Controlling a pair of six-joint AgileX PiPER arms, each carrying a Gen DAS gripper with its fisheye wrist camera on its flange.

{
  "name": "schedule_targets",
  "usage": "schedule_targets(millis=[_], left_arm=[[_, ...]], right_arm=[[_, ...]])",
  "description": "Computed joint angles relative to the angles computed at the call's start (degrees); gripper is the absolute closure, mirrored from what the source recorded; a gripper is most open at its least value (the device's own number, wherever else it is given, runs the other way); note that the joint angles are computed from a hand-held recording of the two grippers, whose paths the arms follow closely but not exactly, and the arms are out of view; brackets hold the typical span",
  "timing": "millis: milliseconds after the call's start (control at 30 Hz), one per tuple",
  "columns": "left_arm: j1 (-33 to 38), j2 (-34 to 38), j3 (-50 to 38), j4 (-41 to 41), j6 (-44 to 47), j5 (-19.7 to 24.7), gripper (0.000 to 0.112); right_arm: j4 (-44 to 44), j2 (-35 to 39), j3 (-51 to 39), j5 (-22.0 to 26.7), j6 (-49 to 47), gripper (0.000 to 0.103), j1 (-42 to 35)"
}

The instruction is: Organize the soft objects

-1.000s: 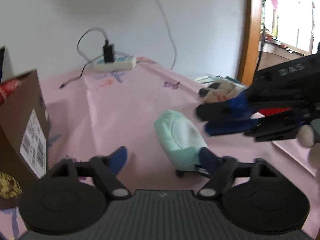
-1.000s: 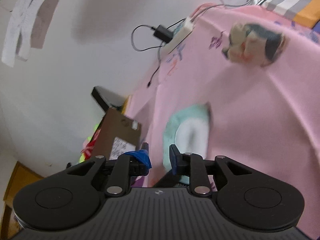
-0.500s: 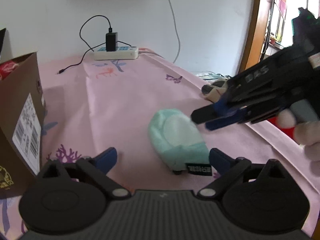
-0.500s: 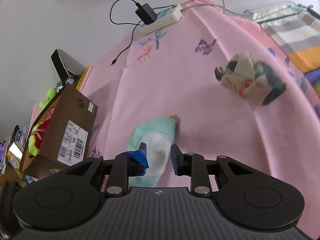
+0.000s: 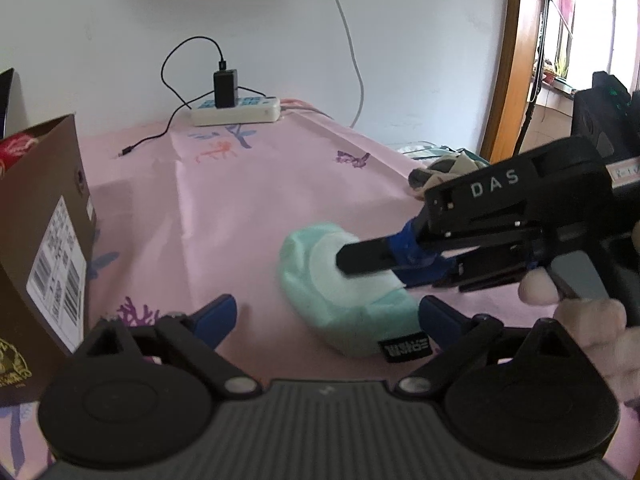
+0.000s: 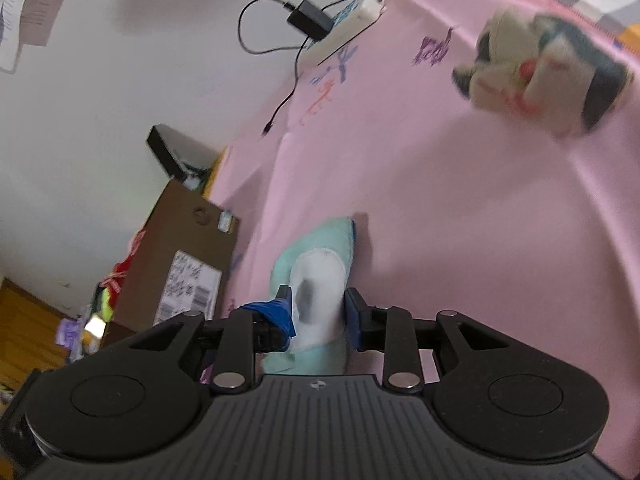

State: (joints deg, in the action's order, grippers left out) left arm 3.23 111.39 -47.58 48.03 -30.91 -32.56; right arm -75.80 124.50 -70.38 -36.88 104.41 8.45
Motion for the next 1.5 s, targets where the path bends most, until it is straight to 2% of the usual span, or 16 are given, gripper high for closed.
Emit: schedule_targets(millis=[33,100,167,333,400,467,600,1000,1333,1500], left_arm=[[0.1,0.1,-0.1,0.6,-0.4,-0.2,0.019],[0.6,0.4,-0.8,3.7,-2.5,-0.7,0.034],[1.0,0.5,-0.9,5.9,-3.5,-1.7,0.043],[2.2,1.1,-1.9,11.5,-8.3,-3.2,0.06],[2.4,1.0,-1.8,11.8,-8.4,-3.6,0.071],[2.6,0.8,-1.5,11.6,-8.0,-4.1,0.076],[2.4,0.3,-0.4,10.0,-5.4,-4.7,0.082],[1.9,-1.3,3.2,2.9,4.1,-7.6,0.088],[3.5,-3.5,8.3,-1.2,10.8,-15.4,0.089],[8.2,-5.7,10.4,3.7,5.7,-21.3,0.089]], right_arm=[[-0.9,0.3,-0.5,-0.5,0.7,0.094,0.1],[-1.2,-0.1,-0.3,0.3,-0.1,0.094,0.8],[-0.3,-0.4,0.3,0.9,-2.1,0.094,1.2],[0.7,0.3,0.2,-0.2,-2.5,0.094,0.8],[0.9,0.4,0.3,-0.7,-2.6,0.095,0.8],[1.3,0.3,0.6,-1.4,-3.0,0.095,0.7],[2.6,-0.7,1.7,-0.3,-4.8,0.095,1.6],[9.3,-2.9,5.3,-0.4,-10.4,0.096,2.3],[15.1,-8.0,9.7,0.8,-16.9,0.097,3.8],[14.0,-12.1,10.9,2.5,-16.7,0.097,5.4]])
